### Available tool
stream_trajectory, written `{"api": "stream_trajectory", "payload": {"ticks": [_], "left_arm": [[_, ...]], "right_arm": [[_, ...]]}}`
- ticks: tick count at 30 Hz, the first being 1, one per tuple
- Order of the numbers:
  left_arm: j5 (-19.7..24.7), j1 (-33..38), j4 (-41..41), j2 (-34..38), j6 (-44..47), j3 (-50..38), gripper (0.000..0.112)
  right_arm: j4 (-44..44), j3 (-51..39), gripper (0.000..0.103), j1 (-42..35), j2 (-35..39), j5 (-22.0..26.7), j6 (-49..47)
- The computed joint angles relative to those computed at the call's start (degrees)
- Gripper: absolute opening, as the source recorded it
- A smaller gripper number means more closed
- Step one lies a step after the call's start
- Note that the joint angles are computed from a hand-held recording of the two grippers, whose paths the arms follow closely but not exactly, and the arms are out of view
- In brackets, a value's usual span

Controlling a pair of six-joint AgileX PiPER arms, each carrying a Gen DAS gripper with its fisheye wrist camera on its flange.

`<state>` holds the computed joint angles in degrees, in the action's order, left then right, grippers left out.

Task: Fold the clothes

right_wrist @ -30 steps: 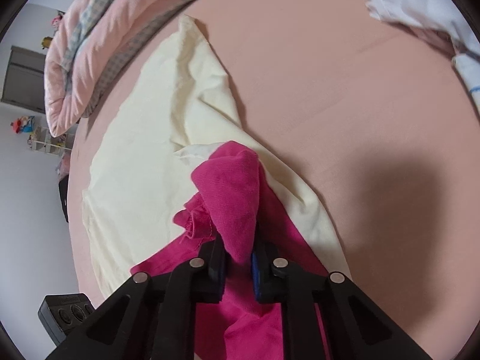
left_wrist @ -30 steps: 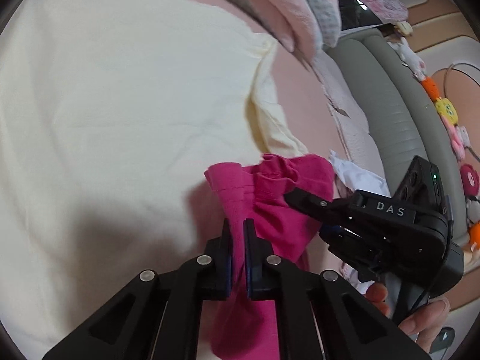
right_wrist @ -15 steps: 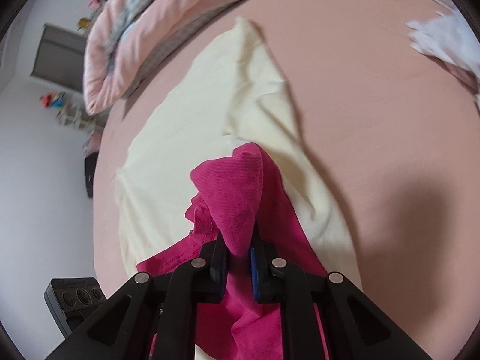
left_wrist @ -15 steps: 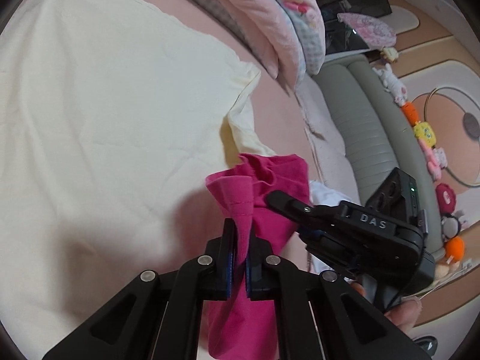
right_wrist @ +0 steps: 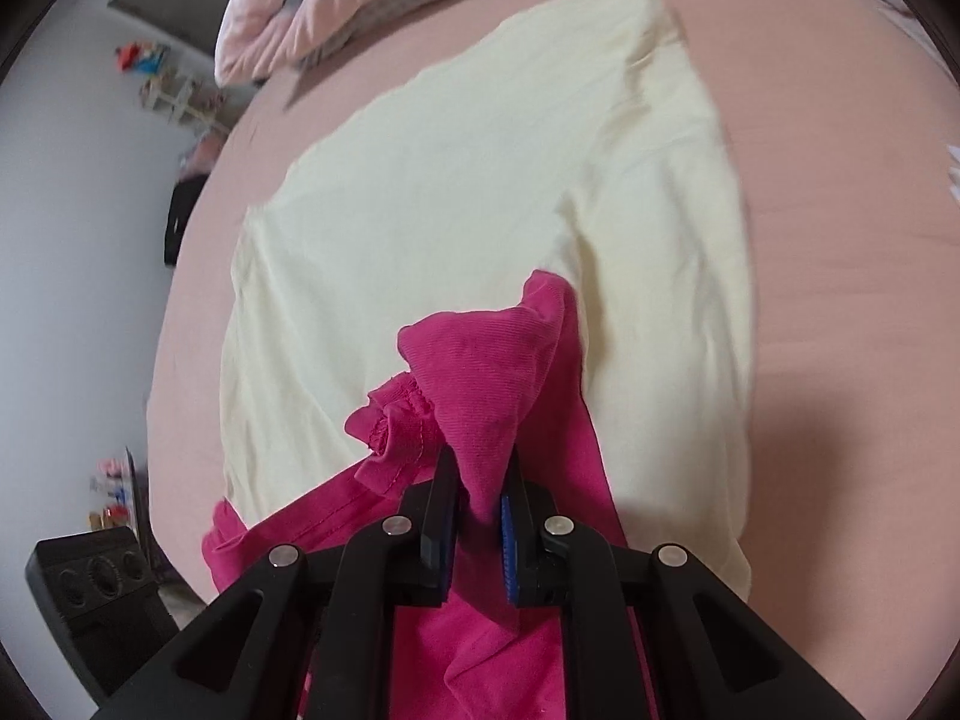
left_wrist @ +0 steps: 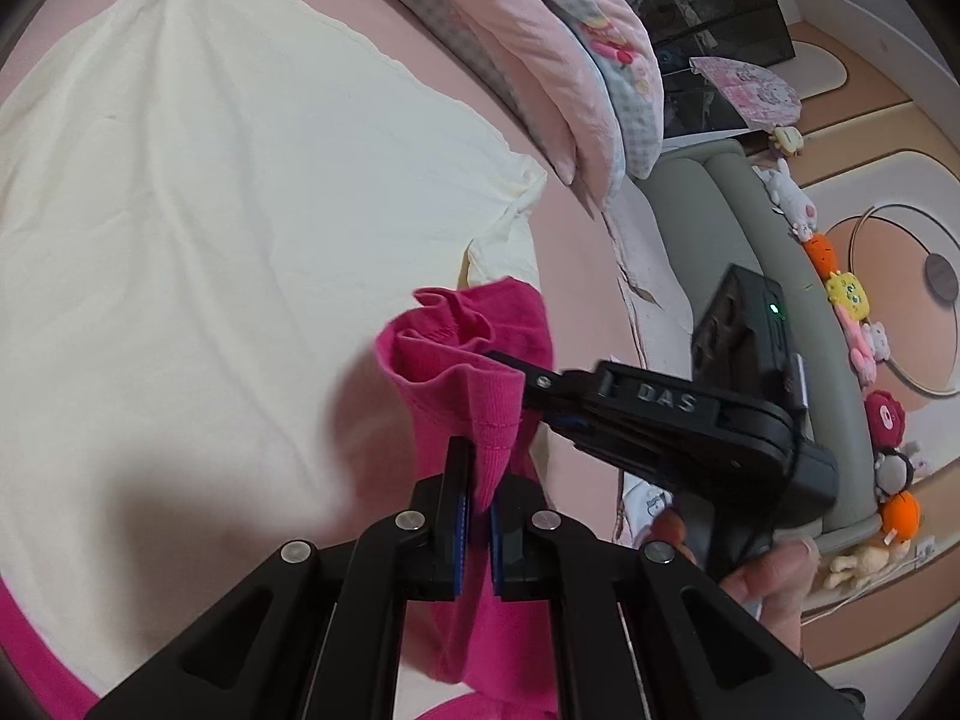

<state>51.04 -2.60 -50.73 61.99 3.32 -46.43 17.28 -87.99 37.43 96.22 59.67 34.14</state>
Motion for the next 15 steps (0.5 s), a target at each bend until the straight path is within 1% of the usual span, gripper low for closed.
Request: {"api": "stream_trajectory", "payload": {"ticks": [1, 2, 7, 9, 10, 12, 14, 15], "left_arm": [[0.5, 0.7, -0.2, -0.6, 0.3, 0.4, 0.004], [1.1, 1.5, -0.4, -1.1, 0.7, 0.7, 0.004], [3.1, 4.2, -0.8, -3.1, 1.2, 2.0, 0.004], [4.0, 5.5, -1.6, -3.7, 2.0, 2.7, 0.004], [4.1, 5.7, -0.9, -4.0, 1.7, 2.8, 0.004], [4.5, 5.9, 0.3, -4.5, 1.3, 2.8, 0.004], [5.1, 6.3, 1.5, -5.0, 1.3, 2.9, 0.004], [5.7, 6.8, 1.6, -5.2, 1.4, 3.1, 0.004]], "right_arm": [[0.2, 0.2, 0.014, 0.3, 0.1, 0.1, -0.8], [0.1, 0.1, 0.014, 0.7, 0.4, 0.3, -1.5], [-4.1, -4.9, 0.015, 4.2, 4.0, 4.9, -2.5], [-4.4, -5.8, 0.019, 4.7, 4.7, 5.5, -3.1], [-4.1, -5.8, 0.025, 4.8, 4.8, 5.3, -3.6], [-1.5, -4.6, 0.030, 4.4, 4.4, 3.6, -5.5], [0.4, -4.4, 0.039, 4.4, 4.5, 2.9, -6.8], [0.6, -4.5, 0.040, 4.5, 4.7, 2.8, -7.0]]}}
